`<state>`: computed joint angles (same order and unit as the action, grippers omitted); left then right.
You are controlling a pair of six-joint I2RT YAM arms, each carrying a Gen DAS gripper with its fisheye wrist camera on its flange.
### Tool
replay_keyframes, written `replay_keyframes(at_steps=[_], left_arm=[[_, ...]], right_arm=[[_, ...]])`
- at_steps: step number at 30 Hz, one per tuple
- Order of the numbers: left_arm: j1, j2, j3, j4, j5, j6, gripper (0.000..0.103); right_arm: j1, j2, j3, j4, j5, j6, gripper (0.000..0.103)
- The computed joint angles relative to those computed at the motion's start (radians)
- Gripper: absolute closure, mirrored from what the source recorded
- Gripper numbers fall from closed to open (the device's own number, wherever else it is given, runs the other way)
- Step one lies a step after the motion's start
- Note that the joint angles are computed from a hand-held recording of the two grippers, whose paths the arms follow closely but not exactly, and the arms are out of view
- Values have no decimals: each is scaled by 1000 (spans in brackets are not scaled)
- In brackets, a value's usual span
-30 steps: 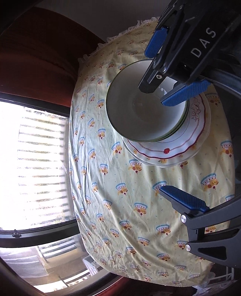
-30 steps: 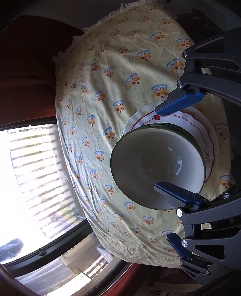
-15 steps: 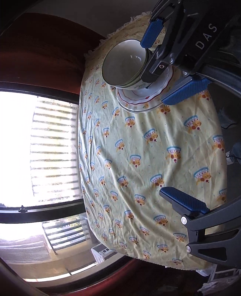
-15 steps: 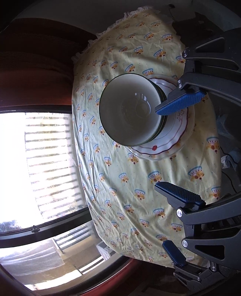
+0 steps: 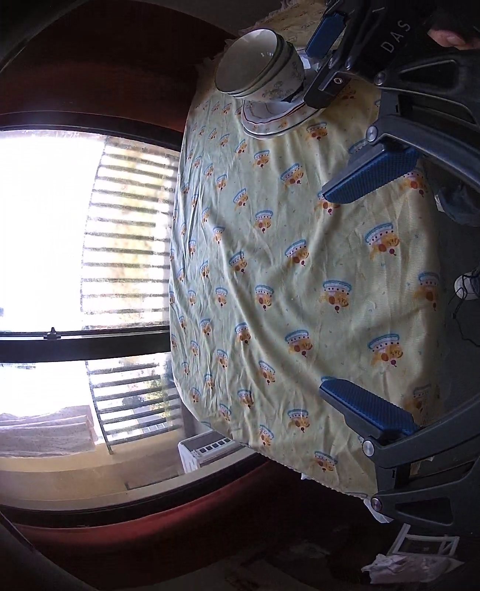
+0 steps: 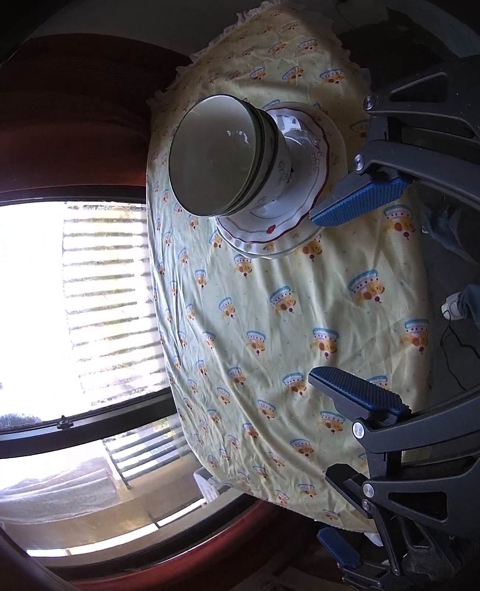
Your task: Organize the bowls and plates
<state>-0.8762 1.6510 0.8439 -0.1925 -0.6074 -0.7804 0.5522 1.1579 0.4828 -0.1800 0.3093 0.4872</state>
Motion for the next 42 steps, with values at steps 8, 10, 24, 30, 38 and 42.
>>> replay_keyframes(at_steps=[8, 10, 24, 30, 38, 42], left_arm=[[-14, -36, -44, 20, -14, 12, 3], [-15, -49, -54, 30, -22, 19, 2], [-9, -61, -64, 46, -16, 16, 1], [-27, -60, -52, 37, -52, 17, 1], [-24, -55, -51, 49, -39, 12, 1], [-22, -55, -50, 46, -37, 11, 1]], right_arm=[[65, -11, -23, 9, 64, 56, 22], [80, -16, -25, 12, 77, 63, 22], [120, -24, -17, -12, 124, 73, 22], [108, -25, -16, -20, 121, 70, 22], [106, -33, -16, -32, 129, 63, 22], [106, -35, -16, -36, 131, 61, 22]])
